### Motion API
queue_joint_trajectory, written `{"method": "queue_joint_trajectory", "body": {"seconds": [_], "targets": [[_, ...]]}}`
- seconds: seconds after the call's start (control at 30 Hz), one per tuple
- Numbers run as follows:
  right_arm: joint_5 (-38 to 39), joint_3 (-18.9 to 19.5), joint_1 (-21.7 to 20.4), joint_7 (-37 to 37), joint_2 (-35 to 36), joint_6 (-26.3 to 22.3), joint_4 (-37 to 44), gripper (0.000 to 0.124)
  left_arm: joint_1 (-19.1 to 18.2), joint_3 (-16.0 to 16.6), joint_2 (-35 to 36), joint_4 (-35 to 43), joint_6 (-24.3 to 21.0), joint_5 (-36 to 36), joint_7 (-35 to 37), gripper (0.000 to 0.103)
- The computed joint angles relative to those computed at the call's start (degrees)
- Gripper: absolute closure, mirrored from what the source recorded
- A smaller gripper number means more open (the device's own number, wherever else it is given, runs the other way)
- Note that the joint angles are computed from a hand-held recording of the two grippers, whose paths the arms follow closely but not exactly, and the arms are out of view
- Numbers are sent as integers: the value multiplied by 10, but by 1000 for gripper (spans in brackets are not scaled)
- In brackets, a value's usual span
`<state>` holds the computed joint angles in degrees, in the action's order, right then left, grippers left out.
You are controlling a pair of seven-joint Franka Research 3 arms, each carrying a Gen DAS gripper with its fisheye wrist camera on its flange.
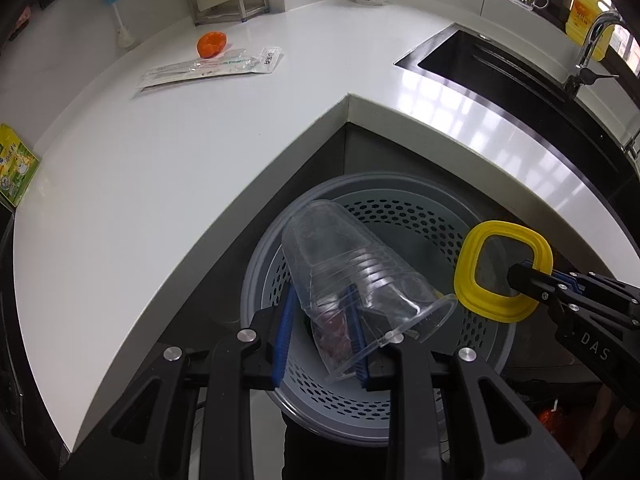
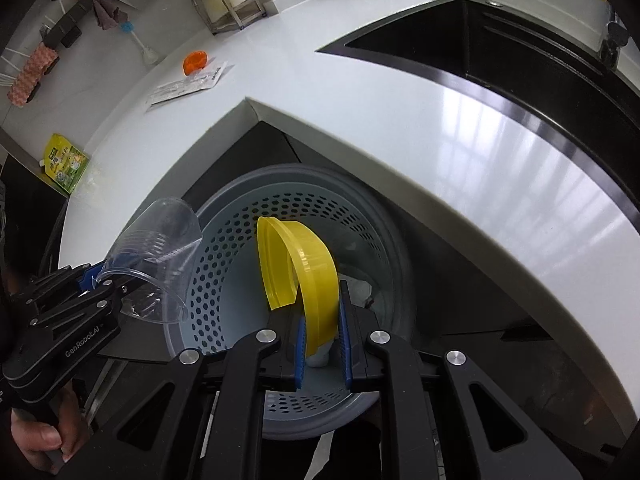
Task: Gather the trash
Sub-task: 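Open both tools to drop the cup and container into the bin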
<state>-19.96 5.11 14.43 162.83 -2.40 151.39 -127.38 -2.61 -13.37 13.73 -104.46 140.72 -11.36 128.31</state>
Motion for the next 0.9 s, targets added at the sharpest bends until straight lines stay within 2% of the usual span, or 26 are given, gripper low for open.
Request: {"method": "queue_joint_trajectory", "body": {"seconds": [0.27, 0.33, 0.37, 0.4, 0.43, 0.9], "targets": [[45, -9, 10, -43, 29, 0, 14, 111, 1, 4, 12, 0, 3, 24, -19, 75], [43, -11, 13, -42, 33, -4, 20, 106, 3, 3, 10, -2, 6, 24, -21, 69], [40, -12, 14, -40, 36, -7, 24, 97, 4, 3, 8, -3, 8, 22, -20, 60], [35, -13, 16, -35, 35, -11, 26, 91, 6, 3, 6, -6, 13, 19, -19, 46], [32, -14, 17, -30, 34, -10, 24, 81, 8, 2, 3, -9, 19, 13, -17, 40], [13, -5, 16, 2, 11, -4, 14, 79, 16, 8, -15, -5, 22, -2, -19, 37]]}}
